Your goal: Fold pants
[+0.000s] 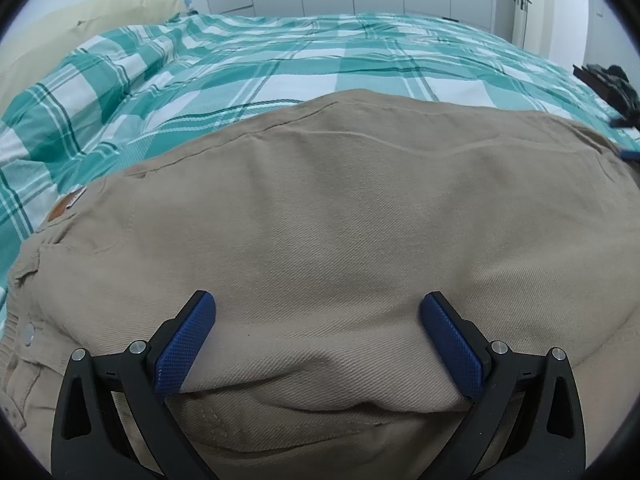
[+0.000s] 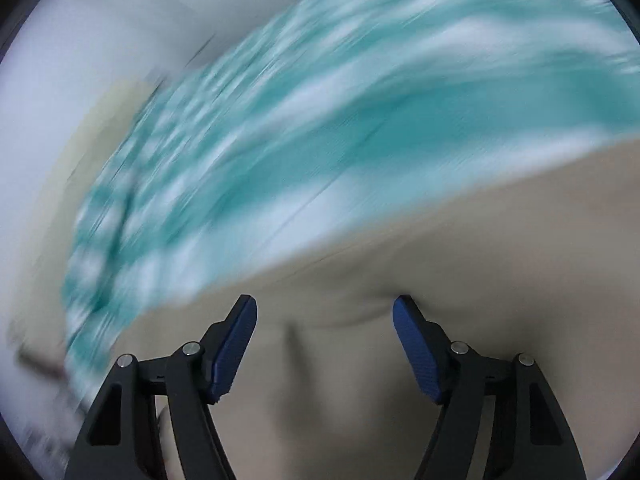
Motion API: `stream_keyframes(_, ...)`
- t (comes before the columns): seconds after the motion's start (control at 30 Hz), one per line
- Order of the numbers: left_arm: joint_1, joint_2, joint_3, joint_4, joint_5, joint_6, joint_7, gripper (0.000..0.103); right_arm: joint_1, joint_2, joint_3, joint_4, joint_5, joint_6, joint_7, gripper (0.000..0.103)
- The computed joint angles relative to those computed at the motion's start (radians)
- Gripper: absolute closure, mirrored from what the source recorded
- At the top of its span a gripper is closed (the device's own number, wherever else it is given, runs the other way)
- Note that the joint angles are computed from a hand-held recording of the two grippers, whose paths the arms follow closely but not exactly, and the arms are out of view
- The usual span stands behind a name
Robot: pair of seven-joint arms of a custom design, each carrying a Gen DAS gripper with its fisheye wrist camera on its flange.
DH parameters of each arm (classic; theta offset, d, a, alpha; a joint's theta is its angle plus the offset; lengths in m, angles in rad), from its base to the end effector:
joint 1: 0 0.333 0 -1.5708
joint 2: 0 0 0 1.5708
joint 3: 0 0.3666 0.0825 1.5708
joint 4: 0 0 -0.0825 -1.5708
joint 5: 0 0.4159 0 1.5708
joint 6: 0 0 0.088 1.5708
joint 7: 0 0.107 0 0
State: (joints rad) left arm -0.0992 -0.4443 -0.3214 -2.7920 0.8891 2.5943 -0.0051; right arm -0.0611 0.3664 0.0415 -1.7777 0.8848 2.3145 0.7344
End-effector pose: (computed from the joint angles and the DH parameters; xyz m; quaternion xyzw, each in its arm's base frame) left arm 0.3423 -0.1631 0.3693 -0.7944 0.5076 -0.1410 0.3025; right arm 0.7113 -0.0021 0.4052 -0.7374 0.5756 0.0500 0.3498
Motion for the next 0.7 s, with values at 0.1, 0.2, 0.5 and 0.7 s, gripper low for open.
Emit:
stream_keyframes(0.1, 0.006, 0.002, 0.001, -0.001, 0.011, 0.009, -0.008, 0.001, 0.011, 0.087, -0.122, 0.113, -0.127, 0.171, 0.290, 0.031)
stream_keyframes(0.2, 0.009, 0.005, -0.001, 0.000, 0.019, 0.010, -0.015, 0.001, -0.047, 0.083, -0.129, 0.127, -0.173, 0.226, 0.332, 0.029)
stream_keyframes(0.5, -0.002, 0.015, 0.005, 0.011, 0.004, -0.013, 0.006, 0.001, -0.145, 0.021, -0.077, 0.004, -0.118, -0.001, -0.059, 0.044)
stream_keyframes(0.7, -0.028, 0.013, 0.024, 0.026, -0.056, -0.051, 0.071, 0.001, -0.137, -0.120, -0.132, -0.178, -0.173, 0.294, 0.017, 0.030)
